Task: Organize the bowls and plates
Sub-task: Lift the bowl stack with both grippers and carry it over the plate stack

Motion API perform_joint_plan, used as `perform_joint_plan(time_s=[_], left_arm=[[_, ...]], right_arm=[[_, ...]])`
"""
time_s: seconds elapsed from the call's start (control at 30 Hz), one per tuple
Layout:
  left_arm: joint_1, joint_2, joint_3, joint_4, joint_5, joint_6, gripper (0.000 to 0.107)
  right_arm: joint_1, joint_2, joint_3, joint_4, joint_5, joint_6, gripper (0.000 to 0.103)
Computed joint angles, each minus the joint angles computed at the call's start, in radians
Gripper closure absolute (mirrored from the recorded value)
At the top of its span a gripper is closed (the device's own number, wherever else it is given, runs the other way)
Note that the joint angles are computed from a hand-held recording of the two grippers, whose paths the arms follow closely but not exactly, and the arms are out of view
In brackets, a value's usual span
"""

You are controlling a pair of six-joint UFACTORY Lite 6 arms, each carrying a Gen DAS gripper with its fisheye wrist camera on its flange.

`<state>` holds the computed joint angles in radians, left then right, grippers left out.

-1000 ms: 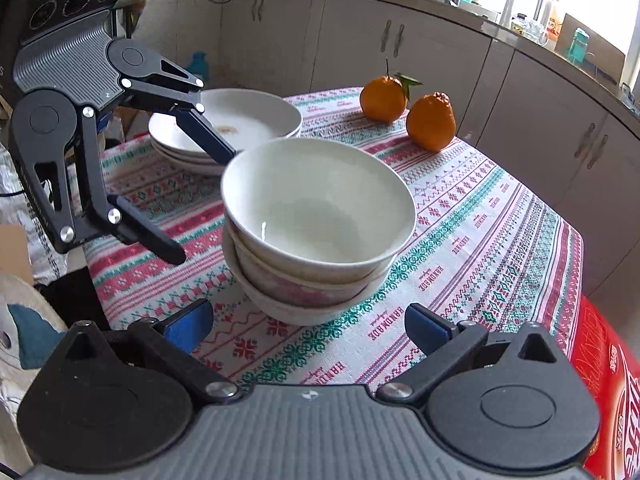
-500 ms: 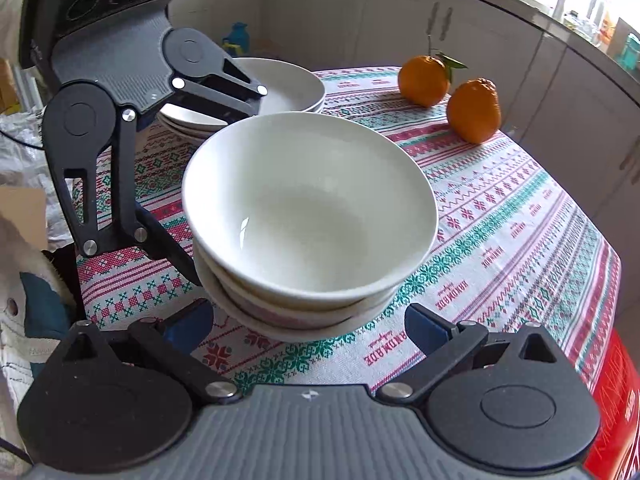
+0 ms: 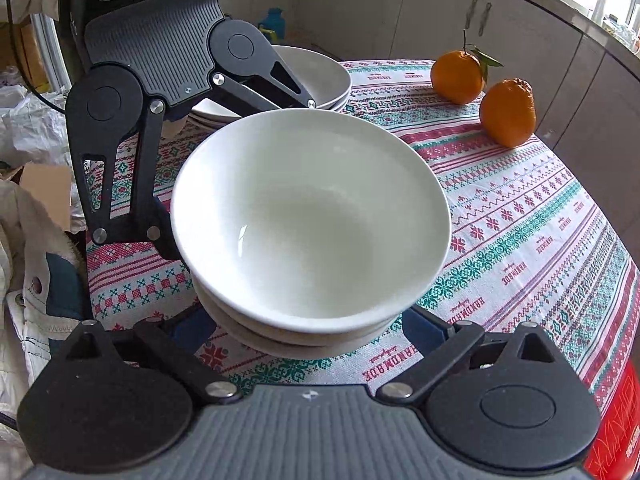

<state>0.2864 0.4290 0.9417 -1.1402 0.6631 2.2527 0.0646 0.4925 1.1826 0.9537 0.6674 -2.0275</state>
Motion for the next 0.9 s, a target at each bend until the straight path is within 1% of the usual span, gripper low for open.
perform_joint_plan(time_s=[0.2,0.33,0.53,0.7,0.9], left_arm=[[0.005,0.031,0.054,0.053,0.031,-0.051,0.029],[0.008,0.051,0.081,0.077,0.046,-0.070,0.029],[0.011,0.051,0.083,0.078,0.050,-0.068,0.029],[0.010,0.029,0.050,0.052,0.035,-0.028,0.030],[0.035,0.005,0.029,0.051,0.052,-0.011,0.030]], right_arm=[[0.002,0.015,0.026,-0.036,0.025,0.039,0.007],[-0.001,0.028,0.047,-0.059,0.048,0.064,0.012],[0.001,0.028,0.048,-0.062,0.054,0.086,0.012],[0.007,0.015,0.033,-0.062,0.042,0.107,0.013],[0.026,-0.027,0.005,-0.082,0.032,0.142,0.013]])
